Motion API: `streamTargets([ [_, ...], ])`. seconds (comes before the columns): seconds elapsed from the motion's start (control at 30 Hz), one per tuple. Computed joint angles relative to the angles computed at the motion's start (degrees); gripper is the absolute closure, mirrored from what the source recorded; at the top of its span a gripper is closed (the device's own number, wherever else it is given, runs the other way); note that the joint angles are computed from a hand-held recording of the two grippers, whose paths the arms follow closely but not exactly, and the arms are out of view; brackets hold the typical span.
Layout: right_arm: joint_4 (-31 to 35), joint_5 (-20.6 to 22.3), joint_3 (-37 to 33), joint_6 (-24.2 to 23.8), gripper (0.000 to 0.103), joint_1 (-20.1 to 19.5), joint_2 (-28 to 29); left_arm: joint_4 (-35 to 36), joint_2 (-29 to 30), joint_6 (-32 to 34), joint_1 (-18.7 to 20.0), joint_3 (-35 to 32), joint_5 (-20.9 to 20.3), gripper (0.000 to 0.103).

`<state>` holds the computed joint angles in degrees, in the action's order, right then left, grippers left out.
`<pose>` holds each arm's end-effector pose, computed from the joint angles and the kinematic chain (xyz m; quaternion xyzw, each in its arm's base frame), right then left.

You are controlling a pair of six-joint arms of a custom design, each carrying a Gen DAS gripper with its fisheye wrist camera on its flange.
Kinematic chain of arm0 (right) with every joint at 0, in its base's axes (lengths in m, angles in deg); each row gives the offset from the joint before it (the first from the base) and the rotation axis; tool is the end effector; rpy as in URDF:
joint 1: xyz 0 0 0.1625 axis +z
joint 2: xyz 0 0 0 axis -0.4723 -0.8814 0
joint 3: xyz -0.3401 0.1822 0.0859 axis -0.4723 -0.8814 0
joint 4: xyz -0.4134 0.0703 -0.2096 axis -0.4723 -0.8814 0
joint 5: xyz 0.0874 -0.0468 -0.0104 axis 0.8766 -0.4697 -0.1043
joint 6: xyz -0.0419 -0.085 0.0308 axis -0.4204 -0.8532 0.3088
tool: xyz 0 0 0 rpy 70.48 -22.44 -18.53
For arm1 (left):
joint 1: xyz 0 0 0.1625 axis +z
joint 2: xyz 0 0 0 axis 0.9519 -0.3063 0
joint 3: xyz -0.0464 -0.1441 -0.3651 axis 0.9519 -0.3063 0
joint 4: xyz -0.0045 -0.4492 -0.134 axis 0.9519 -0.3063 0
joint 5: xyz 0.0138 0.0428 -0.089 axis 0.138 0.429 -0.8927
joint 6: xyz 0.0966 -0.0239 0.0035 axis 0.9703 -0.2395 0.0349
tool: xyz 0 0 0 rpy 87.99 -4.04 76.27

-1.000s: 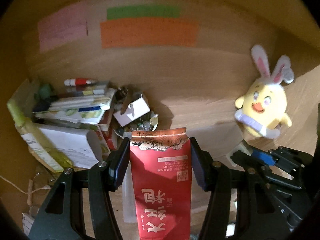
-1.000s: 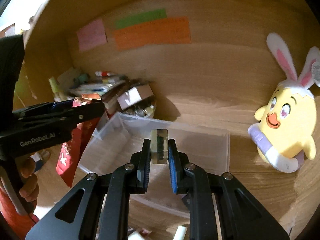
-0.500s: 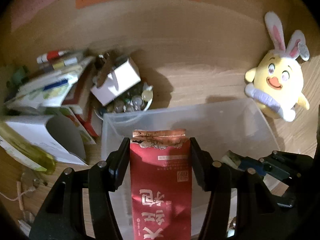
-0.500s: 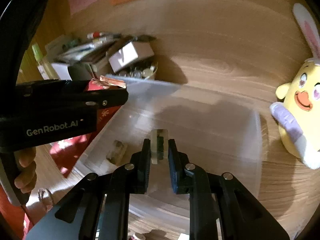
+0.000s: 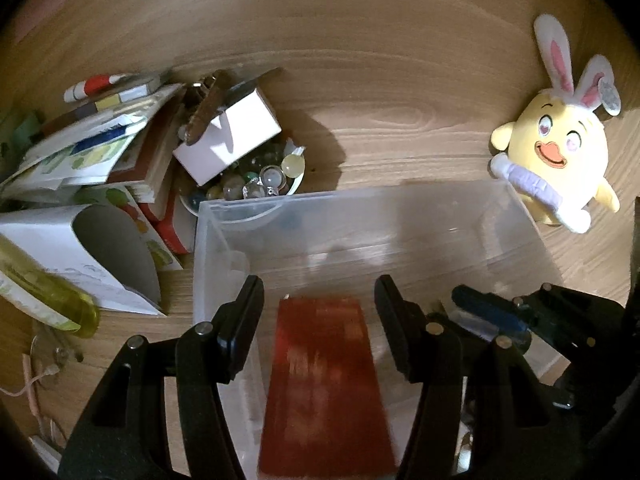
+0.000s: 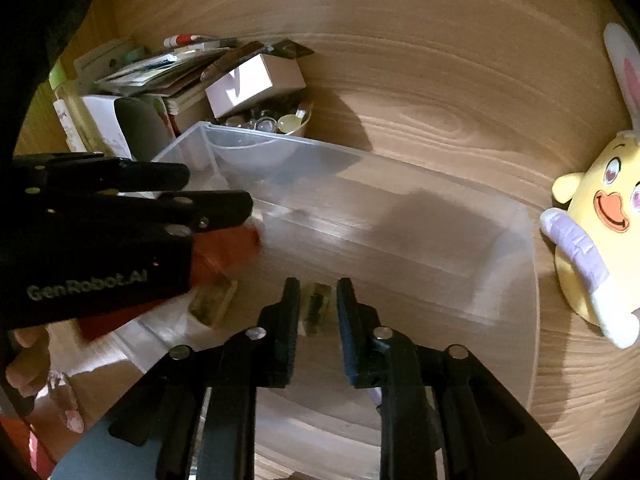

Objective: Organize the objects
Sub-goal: 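Drop the red packet in the box with the left tool while the right releases its item, then grasp the braided bracelet with the left tool while the right grasps a mint tube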

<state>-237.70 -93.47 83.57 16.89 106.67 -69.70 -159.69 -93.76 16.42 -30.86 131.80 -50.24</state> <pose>-0.0099 -0.5329 0.2717 0.1671 -0.8787 0.2896 0.3406 -0.4118 -0.6159 -0.1049 0.3326 0.8921 -0.1757 0.2503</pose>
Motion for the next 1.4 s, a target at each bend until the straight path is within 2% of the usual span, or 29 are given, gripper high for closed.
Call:
streamTargets([
  [0.1,-0.9,0.1,0.5,-0.2,0.065,0.2,-0.5,-1.7,-1.3,0.5,-0.5,1.6,0.3,0.040],
  [0.23,-2.3,0.4,1.4,-0.5,0.057,0.6,-1.8,-4.8,-3.7,1.3,-1.7,4.7,1.0,0.033],
  [0.3,-2.8,0.7,2.2,-0.5,0.049,0.8,-3.0,-6.6,-5.2,1.7,-2.3,6.6,1.4,0.027],
  [0.43,-4.6,1.7,4.4,-0.6,0.041,1.1,-6.2,-11.0,-7.9,2.8,-3.9,10.4,3.1,0.015],
  [0.5,-5.4,2.3,5.3,-0.4,0.032,1.2,-7.6,-13.3,-9.3,3.5,-4.9,12.5,4.4,0.010],
  [0.67,-5.5,5.2,8.5,0.5,0.022,0.8,-13.5,-19.2,-12.9,5.3,-7.1,18.0,6.4,0.006],
  [0.83,-5.0,7.6,12.0,0.5,0.020,0.0,-19.6,-22.2,-16.6,4.6,-8.9,23.5,6.9,0.004],
  [1.03,-3.9,11.1,16.4,0.6,0.016,-2.6,-26.7,-24.2,-20.4,2.9,-10.7,30.4,9.9,0.002],
  [1.2,-3.9,11.8,19.6,-0.7,0.015,-5.0,-30.4,-21.9,-22.9,-0.8,-10.6,35.1,11.6,0.001],
  [1.4,-5.1,11.6,22.8,-3.0,0.015,-8.2,-31.7,-17.9,-24.1,-5.7,-8.8,39.0,10.4,0.001],
])
